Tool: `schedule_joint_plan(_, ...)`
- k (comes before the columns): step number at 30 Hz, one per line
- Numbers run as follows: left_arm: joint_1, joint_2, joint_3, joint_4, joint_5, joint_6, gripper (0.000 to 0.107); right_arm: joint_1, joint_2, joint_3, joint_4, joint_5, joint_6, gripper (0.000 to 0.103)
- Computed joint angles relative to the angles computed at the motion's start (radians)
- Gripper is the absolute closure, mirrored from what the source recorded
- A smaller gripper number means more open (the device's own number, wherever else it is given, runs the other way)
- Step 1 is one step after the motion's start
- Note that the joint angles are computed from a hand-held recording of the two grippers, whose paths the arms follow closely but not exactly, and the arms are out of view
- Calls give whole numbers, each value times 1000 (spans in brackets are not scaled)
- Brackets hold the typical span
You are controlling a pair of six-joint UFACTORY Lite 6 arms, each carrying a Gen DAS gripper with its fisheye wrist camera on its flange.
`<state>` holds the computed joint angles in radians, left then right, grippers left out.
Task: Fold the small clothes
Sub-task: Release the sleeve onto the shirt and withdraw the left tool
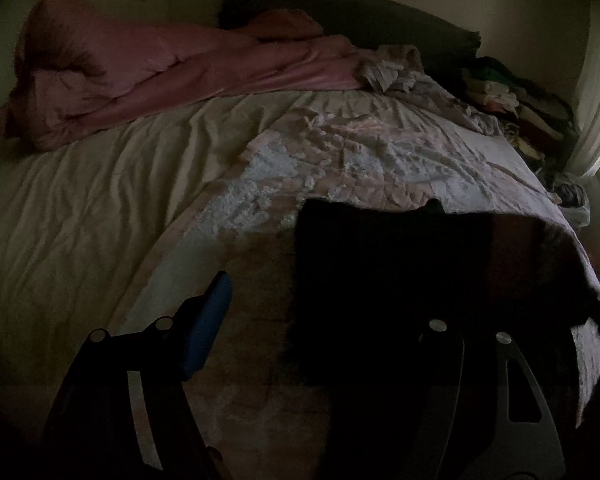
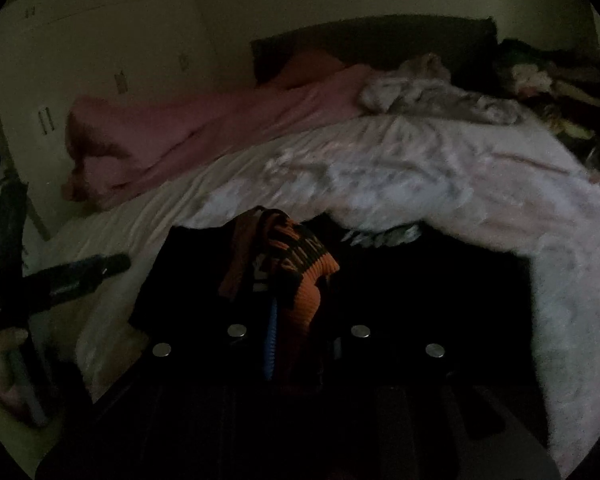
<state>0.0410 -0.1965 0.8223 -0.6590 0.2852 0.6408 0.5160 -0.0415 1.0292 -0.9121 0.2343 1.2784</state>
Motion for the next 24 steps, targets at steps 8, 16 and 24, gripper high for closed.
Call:
schedule_joint_plan(8, -57, -18, -16, 153, -27, -163, 43, -173, -69, -45, 259, 22, -372, 87)
schedule_joint_plan(16, -157, -10, -15, 445, -48, -469, 43, -236, -125, -151, 248, -13, -361, 87)
schedule_joint_plan(24, -268, 48, 17, 689, -72, -741, 43, -241, -116, -163, 208, -4, -309, 87)
